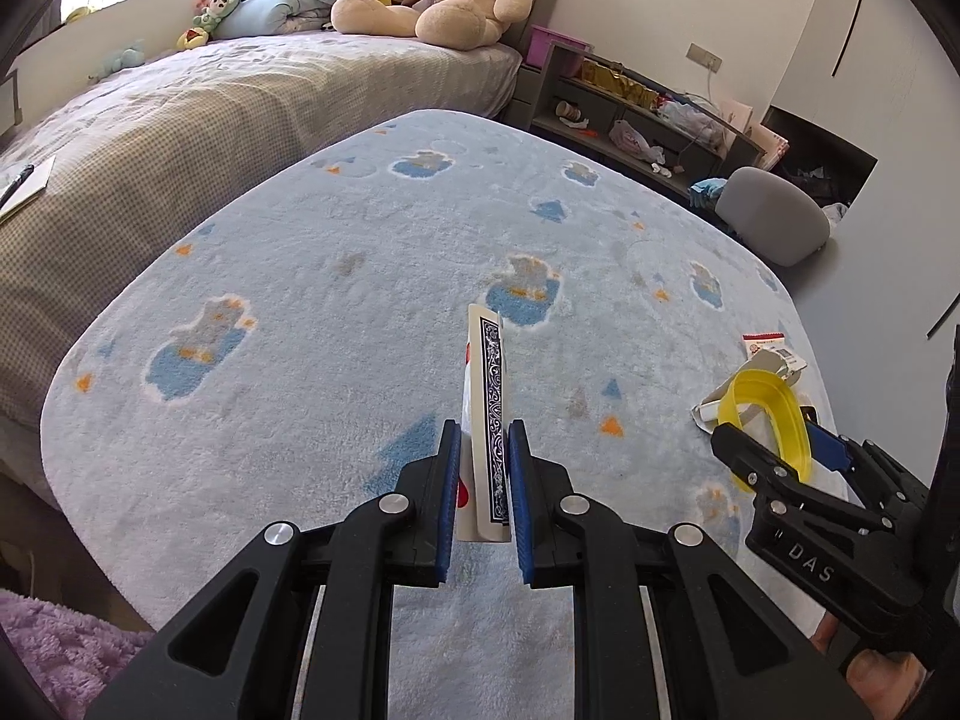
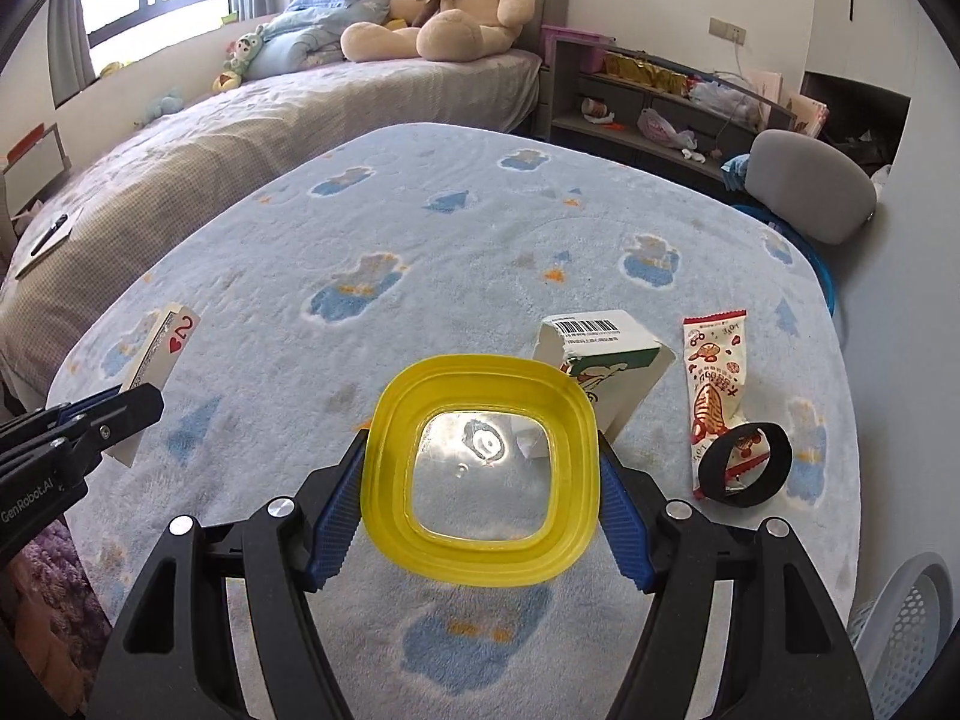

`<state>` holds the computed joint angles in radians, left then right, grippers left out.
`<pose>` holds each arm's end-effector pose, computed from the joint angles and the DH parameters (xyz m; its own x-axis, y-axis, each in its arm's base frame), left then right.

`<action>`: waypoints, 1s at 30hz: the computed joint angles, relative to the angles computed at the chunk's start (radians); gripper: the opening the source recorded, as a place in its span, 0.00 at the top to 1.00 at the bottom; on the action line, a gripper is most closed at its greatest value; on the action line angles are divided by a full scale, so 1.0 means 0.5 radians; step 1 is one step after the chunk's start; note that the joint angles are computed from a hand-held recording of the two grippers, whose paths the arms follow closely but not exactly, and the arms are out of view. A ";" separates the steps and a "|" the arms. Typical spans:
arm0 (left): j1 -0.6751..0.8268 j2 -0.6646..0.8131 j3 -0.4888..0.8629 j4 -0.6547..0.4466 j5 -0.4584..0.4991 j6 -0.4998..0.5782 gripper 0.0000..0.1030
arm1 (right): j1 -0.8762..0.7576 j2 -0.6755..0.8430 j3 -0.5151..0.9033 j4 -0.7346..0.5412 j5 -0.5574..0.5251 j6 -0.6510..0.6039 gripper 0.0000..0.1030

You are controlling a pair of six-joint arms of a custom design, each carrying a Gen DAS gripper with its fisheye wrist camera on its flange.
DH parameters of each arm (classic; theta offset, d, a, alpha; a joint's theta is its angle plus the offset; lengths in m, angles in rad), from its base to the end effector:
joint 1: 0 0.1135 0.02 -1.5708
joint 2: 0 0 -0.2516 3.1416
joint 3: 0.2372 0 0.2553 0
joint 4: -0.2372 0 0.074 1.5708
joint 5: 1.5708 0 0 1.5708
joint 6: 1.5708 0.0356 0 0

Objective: Collect trash
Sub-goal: 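Carry card and yellow ring over the gray basket and open both tools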

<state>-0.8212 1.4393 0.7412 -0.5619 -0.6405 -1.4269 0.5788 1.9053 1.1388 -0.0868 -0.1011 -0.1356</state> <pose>0.1839 -0.1663 0.1518 -0.5506 -0.5731 -0.6069 -0.5757 0.7872 -0.2211 0.3286 0.2190 0.1398 -0.5439 -0.5160 -0.6617 -0.6795 0.7335 -0.0135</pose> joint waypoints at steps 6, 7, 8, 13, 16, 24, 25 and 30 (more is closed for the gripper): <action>-0.050 -0.010 0.028 -0.075 -0.038 -0.024 0.85 | -0.106 -0.148 -0.065 -0.027 -0.131 0.106 0.35; -0.060 -0.008 0.037 -0.085 -0.043 -0.029 0.85 | -0.120 -0.201 -0.119 -0.017 -0.134 0.105 0.35; -0.069 -0.006 0.043 -0.090 -0.046 -0.029 0.85 | -0.141 -0.276 -0.196 -0.003 -0.148 0.103 0.35; -0.171 0.057 0.151 -0.147 -0.089 -0.026 0.85 | -0.314 -0.685 -0.570 -0.019 -0.257 0.059 0.35; -0.248 0.116 0.248 -0.155 -0.104 0.021 0.85 | -0.483 -0.901 -0.739 -0.083 -0.331 0.004 0.35; -0.466 0.330 0.598 -0.149 -0.118 0.167 0.85 | -1.096 -1.268 -1.001 -0.253 -0.574 -0.222 0.35; -0.489 0.378 0.658 -0.147 -0.111 0.189 0.85 | -1.176 -1.272 -1.011 -0.264 -0.612 -0.251 0.35; -0.554 0.666 0.989 -0.094 -0.016 0.347 0.85 | -1.595 -1.208 -1.007 -0.319 -0.810 -0.417 0.35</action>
<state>-1.0983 1.7720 1.2357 -0.6090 -0.6487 -1.2534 -0.2184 1.3014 0.6354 -0.2464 -0.5059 -0.3440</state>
